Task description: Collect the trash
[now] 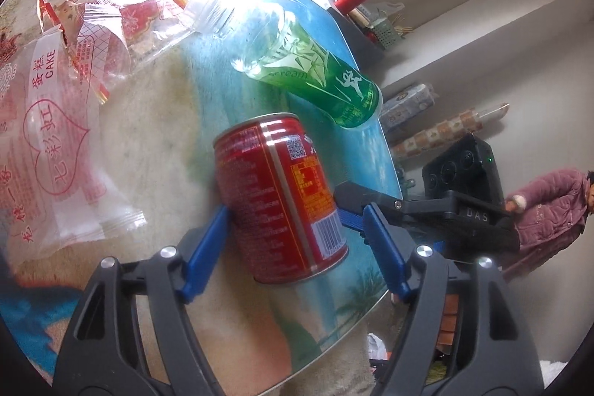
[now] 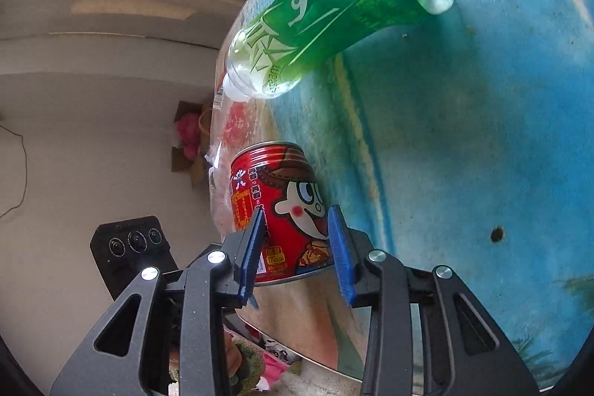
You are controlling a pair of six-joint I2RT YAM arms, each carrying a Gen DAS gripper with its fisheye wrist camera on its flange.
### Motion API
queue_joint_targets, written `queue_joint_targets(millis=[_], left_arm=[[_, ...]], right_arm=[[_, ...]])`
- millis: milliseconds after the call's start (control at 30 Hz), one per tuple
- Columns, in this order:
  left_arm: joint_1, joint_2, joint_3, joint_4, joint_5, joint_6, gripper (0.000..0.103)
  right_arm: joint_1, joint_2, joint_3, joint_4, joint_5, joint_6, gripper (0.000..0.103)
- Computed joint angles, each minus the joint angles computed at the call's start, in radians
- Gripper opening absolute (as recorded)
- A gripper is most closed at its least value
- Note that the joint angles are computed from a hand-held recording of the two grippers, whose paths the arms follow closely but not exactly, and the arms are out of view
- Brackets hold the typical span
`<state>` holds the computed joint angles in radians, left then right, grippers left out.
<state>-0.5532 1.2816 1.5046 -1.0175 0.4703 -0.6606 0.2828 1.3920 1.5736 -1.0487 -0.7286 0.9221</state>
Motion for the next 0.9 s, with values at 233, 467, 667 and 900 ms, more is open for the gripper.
queue_joint_targets(millis=[233,467,667,900], left_arm=[[-0.043,-0.026,0.066,-0.168,-0.06,0.104,0.069],[-0.054,0.002,0.114,-0.228,-0.127,0.133,0.069],[-0.07,0.089,0.178,-0.261,-0.209,0.167,0.07],[-0.104,0.163,0.227,-0.276,-0.275,0.168,0.067]], right_arm=[[0.108,-0.149,-0.188,0.175,0.019,0.196,0.034],[0.095,-0.248,-0.301,0.257,0.009,0.276,0.034],[0.012,-0.334,-0.28,0.139,0.028,0.207,0.037],[-0.068,-0.357,-0.152,-0.093,0.11,0.037,0.048]])
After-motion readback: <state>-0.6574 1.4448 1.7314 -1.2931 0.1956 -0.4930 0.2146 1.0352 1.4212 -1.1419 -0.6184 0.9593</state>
